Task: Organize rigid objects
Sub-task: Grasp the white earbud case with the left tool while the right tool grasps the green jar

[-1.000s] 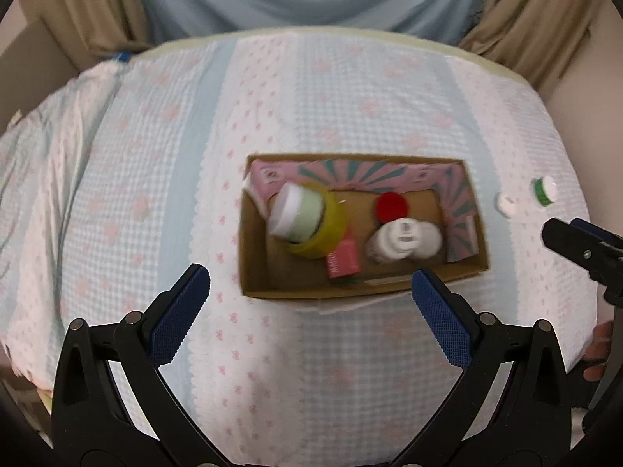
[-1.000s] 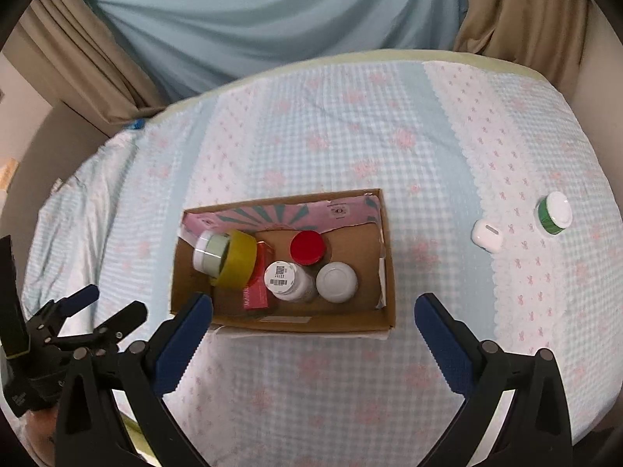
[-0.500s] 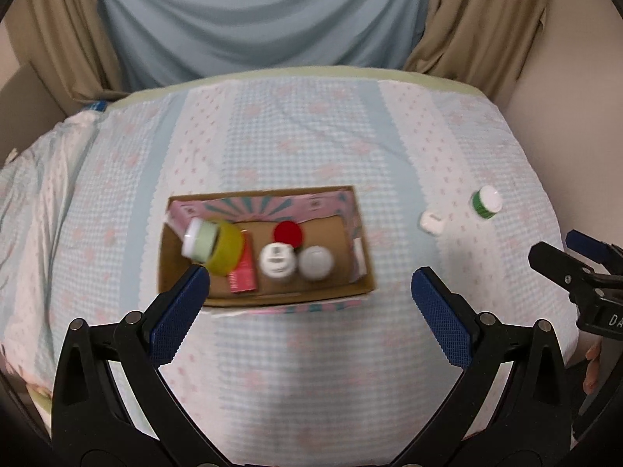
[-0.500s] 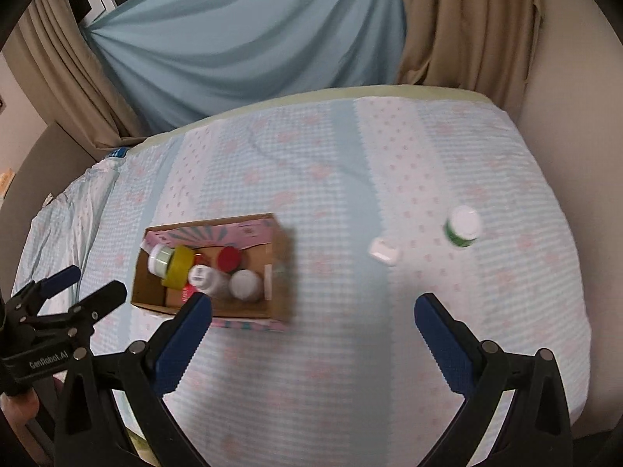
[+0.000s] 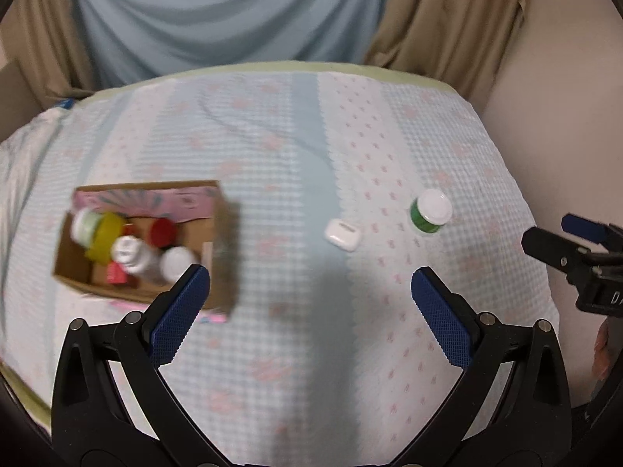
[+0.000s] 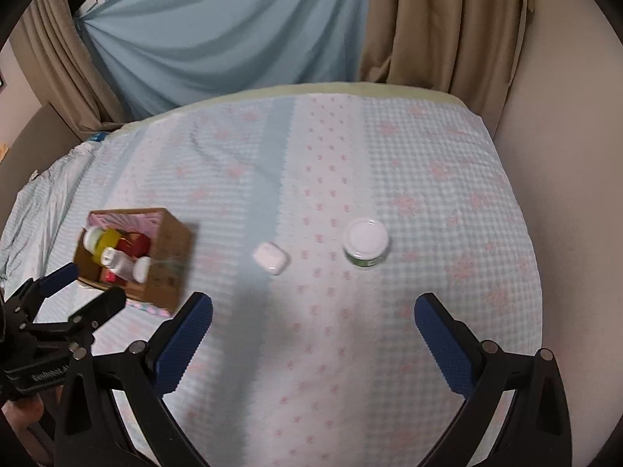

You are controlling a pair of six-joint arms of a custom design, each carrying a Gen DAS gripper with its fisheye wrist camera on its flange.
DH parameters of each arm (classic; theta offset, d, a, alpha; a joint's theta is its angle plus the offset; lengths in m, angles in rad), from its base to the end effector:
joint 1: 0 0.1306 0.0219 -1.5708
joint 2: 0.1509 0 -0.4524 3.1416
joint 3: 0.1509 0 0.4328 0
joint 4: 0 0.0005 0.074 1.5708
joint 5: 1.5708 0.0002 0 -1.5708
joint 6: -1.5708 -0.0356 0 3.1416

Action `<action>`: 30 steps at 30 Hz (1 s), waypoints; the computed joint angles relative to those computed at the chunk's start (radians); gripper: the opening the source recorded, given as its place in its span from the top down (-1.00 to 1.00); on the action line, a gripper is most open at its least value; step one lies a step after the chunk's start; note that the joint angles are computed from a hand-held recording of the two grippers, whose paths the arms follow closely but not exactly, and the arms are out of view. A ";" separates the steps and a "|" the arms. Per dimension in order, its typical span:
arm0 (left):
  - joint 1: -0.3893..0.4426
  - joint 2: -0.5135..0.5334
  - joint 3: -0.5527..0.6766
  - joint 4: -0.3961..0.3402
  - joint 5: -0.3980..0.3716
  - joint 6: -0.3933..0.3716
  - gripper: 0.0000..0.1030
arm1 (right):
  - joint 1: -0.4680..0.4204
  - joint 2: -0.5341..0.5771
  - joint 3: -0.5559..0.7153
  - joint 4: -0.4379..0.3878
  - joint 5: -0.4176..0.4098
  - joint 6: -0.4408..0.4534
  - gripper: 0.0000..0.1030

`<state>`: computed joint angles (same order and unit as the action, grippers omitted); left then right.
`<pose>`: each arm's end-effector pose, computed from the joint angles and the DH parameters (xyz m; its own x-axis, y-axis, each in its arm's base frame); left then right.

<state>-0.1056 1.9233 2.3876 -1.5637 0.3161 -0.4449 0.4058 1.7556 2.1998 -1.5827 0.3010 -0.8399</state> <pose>0.6709 -0.0827 0.6245 -0.6962 0.4851 -0.5291 0.5985 0.7993 -0.0546 0.5619 0.2294 0.6456 -0.7526 0.4506 -0.4801 0.4457 0.8854 0.1322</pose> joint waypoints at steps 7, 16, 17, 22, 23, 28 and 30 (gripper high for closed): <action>-0.063 -0.010 -0.254 0.259 0.005 -0.032 -0.99 | -0.072 -0.127 -0.370 0.348 -0.002 0.114 -1.00; -0.110 0.065 -0.379 0.457 0.024 -0.082 -0.89 | -0.135 -0.127 -0.628 0.670 0.012 0.207 -1.00; -0.112 0.070 -0.390 0.474 0.029 -0.095 -0.88 | -0.139 -0.121 -0.640 0.694 0.017 0.217 -0.99; -0.123 0.065 -0.457 0.580 0.041 -0.155 -0.71 | -0.151 -0.090 -0.678 0.799 0.032 0.277 -0.81; -0.123 0.062 -0.467 0.600 0.047 -0.162 -0.71 | -0.152 -0.086 -0.681 0.815 0.033 0.285 -0.81; -0.118 0.087 -0.442 0.584 0.091 -0.179 -0.46 | -0.159 -0.059 -0.677 0.860 0.040 0.309 -0.81; -0.119 0.089 -0.441 0.586 0.097 -0.188 -0.43 | -0.163 -0.049 -0.672 0.864 0.041 0.316 -0.81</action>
